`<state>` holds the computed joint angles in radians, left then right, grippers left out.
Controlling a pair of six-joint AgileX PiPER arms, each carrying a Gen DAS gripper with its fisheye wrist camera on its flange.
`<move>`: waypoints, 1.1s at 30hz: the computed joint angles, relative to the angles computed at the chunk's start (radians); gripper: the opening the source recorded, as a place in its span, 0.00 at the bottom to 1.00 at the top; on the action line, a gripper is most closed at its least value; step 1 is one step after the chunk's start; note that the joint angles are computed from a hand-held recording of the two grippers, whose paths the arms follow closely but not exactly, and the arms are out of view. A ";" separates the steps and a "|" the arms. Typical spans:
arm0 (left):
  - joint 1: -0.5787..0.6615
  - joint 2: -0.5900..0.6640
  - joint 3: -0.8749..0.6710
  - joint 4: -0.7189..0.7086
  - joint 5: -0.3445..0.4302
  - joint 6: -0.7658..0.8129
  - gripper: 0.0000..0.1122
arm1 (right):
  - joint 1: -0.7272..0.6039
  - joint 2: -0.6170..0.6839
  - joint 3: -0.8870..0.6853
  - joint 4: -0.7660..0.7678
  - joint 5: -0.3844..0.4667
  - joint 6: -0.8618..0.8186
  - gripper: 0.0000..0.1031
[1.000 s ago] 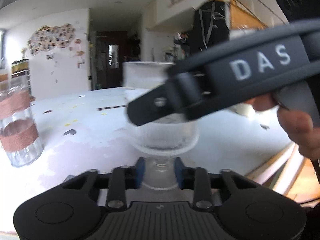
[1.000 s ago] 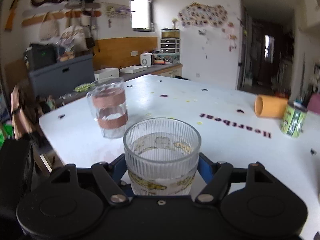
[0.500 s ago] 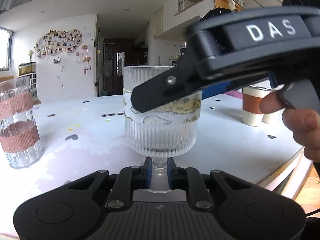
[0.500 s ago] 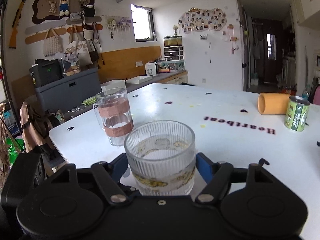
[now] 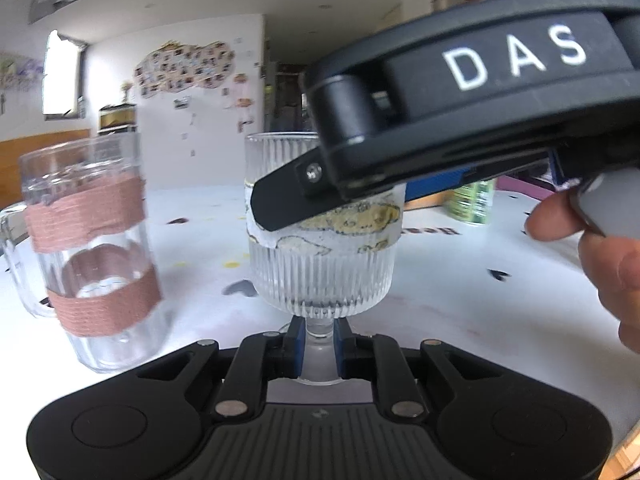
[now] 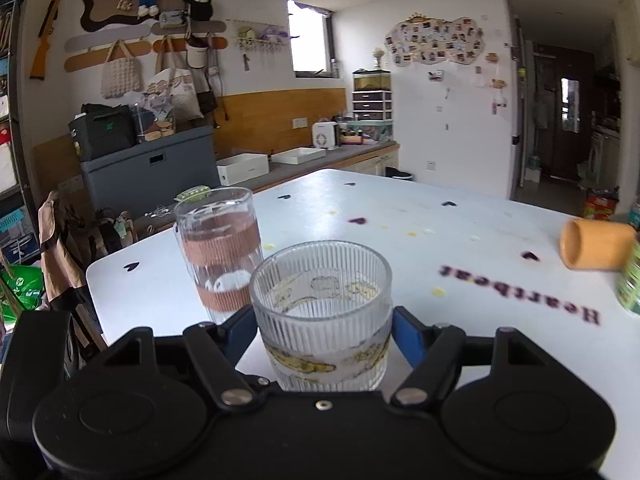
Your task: Flip cup upright
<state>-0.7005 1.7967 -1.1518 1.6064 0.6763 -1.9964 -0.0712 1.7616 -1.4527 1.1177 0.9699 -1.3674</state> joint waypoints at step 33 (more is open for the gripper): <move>-0.127 -0.186 -0.017 -0.362 0.215 0.259 0.45 | -0.162 -0.127 0.186 0.193 -0.023 -0.169 0.92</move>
